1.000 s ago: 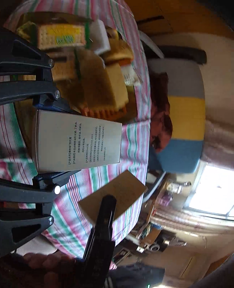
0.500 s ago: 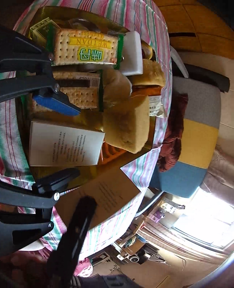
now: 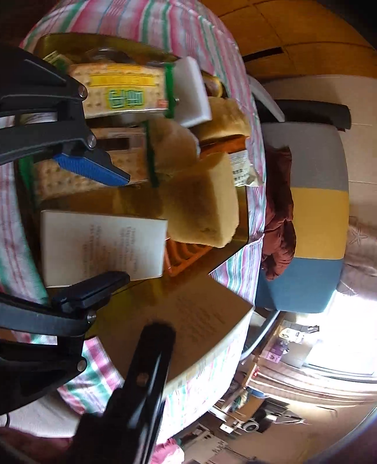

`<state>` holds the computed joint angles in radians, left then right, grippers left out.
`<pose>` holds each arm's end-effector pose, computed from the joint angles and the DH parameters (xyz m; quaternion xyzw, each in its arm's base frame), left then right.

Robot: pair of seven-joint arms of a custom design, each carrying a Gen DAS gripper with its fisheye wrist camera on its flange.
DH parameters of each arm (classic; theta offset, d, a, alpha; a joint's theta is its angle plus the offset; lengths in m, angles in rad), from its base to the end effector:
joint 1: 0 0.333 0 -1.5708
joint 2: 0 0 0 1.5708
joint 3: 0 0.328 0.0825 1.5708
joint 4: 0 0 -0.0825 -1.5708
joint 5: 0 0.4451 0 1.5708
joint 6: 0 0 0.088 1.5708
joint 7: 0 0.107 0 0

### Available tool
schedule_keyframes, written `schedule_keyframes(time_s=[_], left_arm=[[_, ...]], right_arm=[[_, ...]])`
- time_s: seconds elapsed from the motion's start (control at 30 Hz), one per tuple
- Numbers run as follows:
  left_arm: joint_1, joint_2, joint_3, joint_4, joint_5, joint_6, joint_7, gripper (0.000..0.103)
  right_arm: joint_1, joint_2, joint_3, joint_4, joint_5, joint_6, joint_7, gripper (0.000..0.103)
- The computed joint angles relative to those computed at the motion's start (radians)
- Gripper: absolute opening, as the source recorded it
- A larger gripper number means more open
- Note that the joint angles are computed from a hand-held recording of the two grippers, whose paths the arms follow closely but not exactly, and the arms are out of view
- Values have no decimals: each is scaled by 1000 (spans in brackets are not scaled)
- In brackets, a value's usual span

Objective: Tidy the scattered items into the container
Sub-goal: 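Carry both white boxes into the gold tray and open both grippers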

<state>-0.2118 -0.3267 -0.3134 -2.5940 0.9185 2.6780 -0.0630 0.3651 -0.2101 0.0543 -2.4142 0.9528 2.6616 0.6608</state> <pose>0.4084 -0.2602 0.3658 -0.7636 0.5406 -0.2413 0.2578 0.5017 0.1983 0.4073 -0.8188 0.4494 -0.0237 0.3563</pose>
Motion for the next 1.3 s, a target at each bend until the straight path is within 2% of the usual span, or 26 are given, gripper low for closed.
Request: schedule_keyframes(time_s=[0.17, 0.2, 0.23, 0.3, 0.4, 0.47, 0.57, 0.67, 0.8, 0.97, 1.13, 1.23, 1.3], left_arm=[[-2, 3, 1, 11, -20, -48, -14, 62], [-7, -5, 5, 7, -34, -53, -11, 57], [-10, -14, 18, -5, -44, -18, -4, 50], [-5, -23, 51, -32, -54, 108, 22, 51], [-3, -6, 46, -18, -87, 115, 93, 51], [-3, 13, 36, 4, -106, 69, 135, 54], [19, 1, 4, 11, -78, -4, 76, 53], [28, -20, 18, -25, -72, 53, 12, 54], [50, -46, -4, -55, -24, 76, -66, 54], [81, -73, -9, -97, 22, 164, -160, 54], [112, -97, -26, -118, 56, 218, -217, 52], [135, -128, -41, -135, 82, 260, -256, 52], [145, -158, -60, -144, 96, 256, -274, 52]], right_arm=[[-15, -16, 5, -4, -64, 1, 49, 52], [-17, -16, 7, -6, -80, -1, 61, 52], [-18, -16, 8, -6, -90, -5, 73, 52], [-17, -21, 1, -8, -89, -22, 75, 52], [-19, -30, -3, -15, -84, -1, 81, 52], [-22, -28, -4, -11, -88, 7, 91, 52], [-25, -27, -3, -10, -105, 3, 102, 52], [-20, -31, -1, -14, -115, -8, 98, 52], [-10, -25, 7, -14, -129, -19, 92, 52], [0, 4, 21, -4, -149, -15, 98, 52], [6, 32, 21, 15, -144, -29, 101, 53], [3, 30, 3, 24, -95, -79, 71, 59], [-2, 16, -5, 17, -58, -92, 46, 62]])
